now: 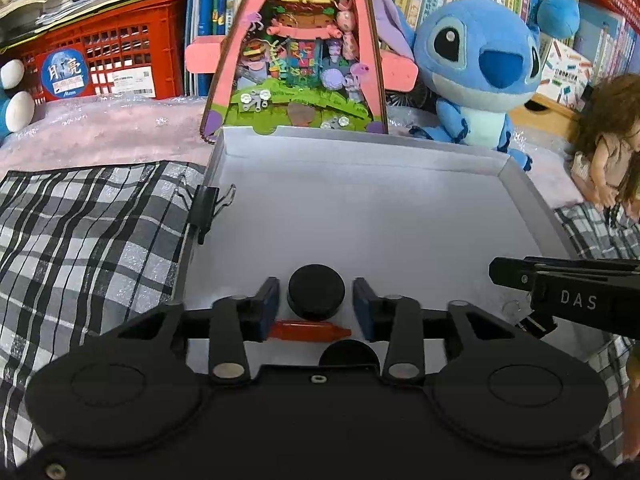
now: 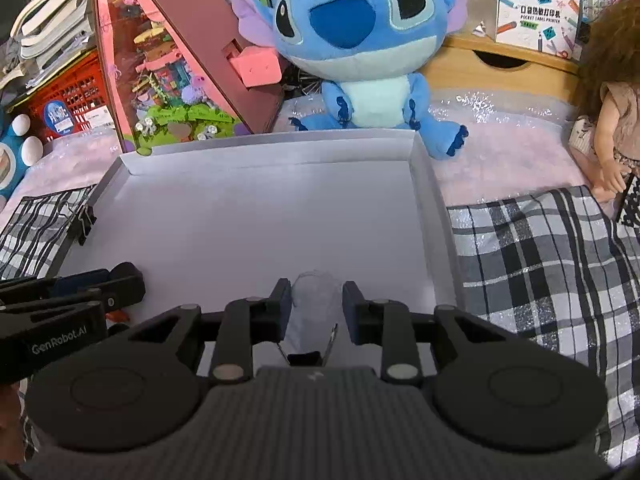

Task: Organize rigid objects
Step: 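Open the left tool to drop the disc while the right tool releases the dome into the tray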

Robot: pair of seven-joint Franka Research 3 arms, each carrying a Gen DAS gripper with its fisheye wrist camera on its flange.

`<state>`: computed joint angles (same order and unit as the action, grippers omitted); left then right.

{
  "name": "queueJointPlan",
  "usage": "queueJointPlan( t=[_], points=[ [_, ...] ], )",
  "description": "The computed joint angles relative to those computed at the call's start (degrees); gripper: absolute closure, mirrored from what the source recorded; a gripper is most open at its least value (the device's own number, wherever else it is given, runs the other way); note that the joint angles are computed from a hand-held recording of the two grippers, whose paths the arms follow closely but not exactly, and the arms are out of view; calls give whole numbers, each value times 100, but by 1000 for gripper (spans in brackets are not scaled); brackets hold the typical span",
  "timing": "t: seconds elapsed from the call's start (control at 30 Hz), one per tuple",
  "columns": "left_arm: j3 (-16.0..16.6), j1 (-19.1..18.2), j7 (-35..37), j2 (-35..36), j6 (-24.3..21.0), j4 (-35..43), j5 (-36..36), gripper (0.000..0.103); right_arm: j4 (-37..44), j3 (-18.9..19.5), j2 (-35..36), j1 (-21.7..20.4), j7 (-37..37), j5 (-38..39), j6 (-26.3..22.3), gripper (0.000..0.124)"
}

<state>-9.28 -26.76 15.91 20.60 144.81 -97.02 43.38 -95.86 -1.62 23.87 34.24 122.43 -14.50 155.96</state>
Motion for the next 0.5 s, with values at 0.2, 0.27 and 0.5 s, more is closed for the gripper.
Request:
queueJointPlan(
  t=[0.2,0.27,0.5],
  points=[
    [15,-30,-273,-327,28,-255,300,52,-289,-40,-294,47,79,-166,302,67],
    [-18,-23,-359,-459,31,-369,411,47,-444,-37,-440,50,95,-239,427,64],
    [-221,11,-594,-943,25,-899,813,34,-1081,36,-963,36,112,-622,802,55]
  ],
)
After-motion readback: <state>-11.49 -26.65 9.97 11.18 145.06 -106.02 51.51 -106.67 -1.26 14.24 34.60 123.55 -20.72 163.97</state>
